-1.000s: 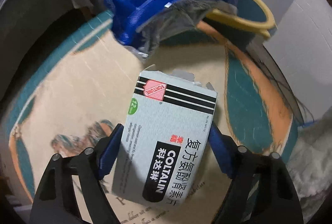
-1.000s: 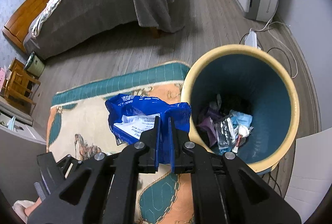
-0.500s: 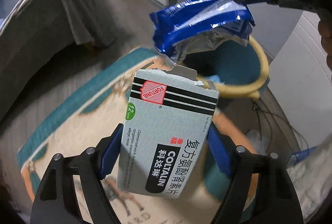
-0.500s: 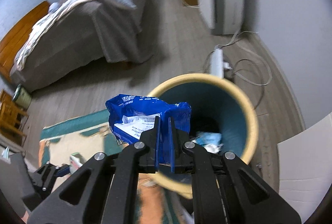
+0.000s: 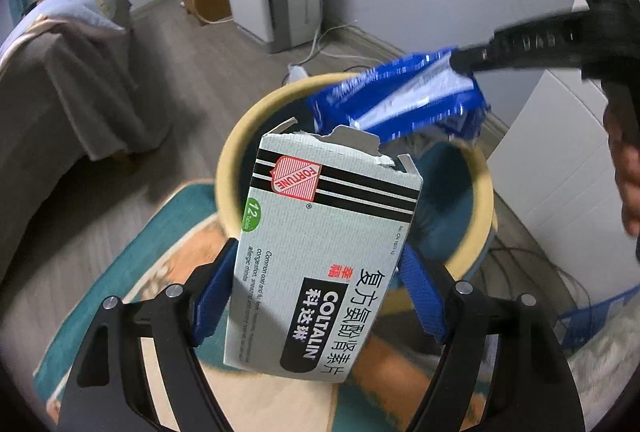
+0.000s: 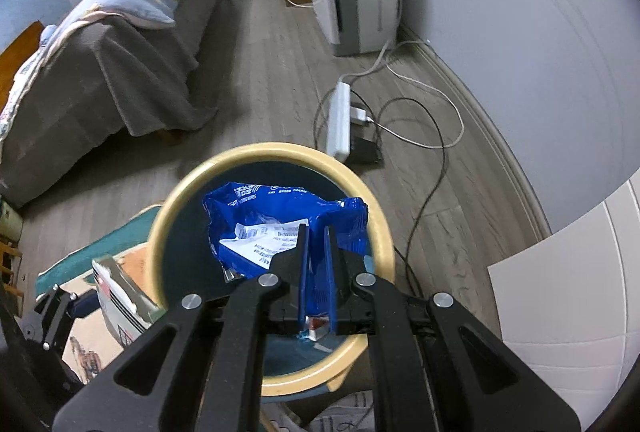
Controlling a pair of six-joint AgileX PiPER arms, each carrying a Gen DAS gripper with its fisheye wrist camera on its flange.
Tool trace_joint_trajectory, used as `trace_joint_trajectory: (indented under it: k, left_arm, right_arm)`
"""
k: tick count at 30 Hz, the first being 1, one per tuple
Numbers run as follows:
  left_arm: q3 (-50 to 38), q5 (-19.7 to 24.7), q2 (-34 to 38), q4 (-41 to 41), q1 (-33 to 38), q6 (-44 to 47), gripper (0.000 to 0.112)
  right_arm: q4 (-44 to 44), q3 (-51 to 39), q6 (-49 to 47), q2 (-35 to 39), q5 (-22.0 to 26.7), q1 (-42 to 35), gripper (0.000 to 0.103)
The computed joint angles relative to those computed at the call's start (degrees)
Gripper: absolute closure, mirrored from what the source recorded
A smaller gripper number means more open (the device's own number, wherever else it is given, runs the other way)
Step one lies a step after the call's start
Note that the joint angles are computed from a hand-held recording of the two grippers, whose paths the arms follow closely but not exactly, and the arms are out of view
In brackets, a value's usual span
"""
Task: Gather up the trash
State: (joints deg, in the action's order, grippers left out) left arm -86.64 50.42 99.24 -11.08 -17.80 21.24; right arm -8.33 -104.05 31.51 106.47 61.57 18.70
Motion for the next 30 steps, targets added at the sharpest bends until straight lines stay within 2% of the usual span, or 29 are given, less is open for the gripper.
trace_joint_trajectory:
  k: [8, 10, 12, 17, 19, 21, 23, 25, 27, 30]
  left_arm:
    - [-5.91, -3.71, 4.14, -2.77, -0.51, 0.86, 0.034]
    - [-7.78, -3.57, 4.88, -2.15, -0.75, -0.79, 0.033]
    - [-8.03, -3.84, 4.30, -2.03, -0.57, -1.91, 0.029]
    - [-9.22, -1.11, 2.96, -0.68, 0.03, -2.75, 0.024]
    - [-8.06, -0.99, 0.84, 1.80, -0.05, -3.72, 0.021]
    - [-6.23, -0.65, -2.12, 3.24, 0.56, -4.79, 0.020]
    - [-5.06, 0.44, -4.41, 3.10, 1.68, -6.26, 0.016]
    - [-4.87, 2.47, -6.11, 2.62, 2.96, -8.06, 0.015]
    - [-5.36, 5.14, -7.81, 2.50, 4.19, -9.81, 0.015]
    - [-4.19, 6.43, -11.36, 4.92, 4.31, -12.79, 0.014]
  right_arm:
    - [4.26, 1.83, 0.13, -0.20, -1.40, -3.29, 0.095]
    - [6.12, 1.75, -0.68, -0.06, -1.79, -3.96, 0.092]
    - [5.90, 1.50, -1.02, 0.12, -1.58, -3.73, 0.087]
    - [5.99, 0.64, -1.97, 0.19, -0.53, -2.90, 0.086]
    - [5.37, 0.22, -2.23, -0.21, -0.22, -1.92, 0.081]
    - [3.65, 0.38, -2.04, -1.29, 0.00, -0.24, 0.065]
    - [3.02, 1.24, -2.08, -3.00, 0.10, 1.09, 0.058]
    - [3.48, 2.17, -2.18, -4.92, 0.16, 1.97, 0.046]
    - [2.23, 2.78, -0.92, -7.04, 0.62, 3.46, 0.025]
    - [-0.40, 4.64, 0.51, -10.76, 0.67, 6.31, 0.012]
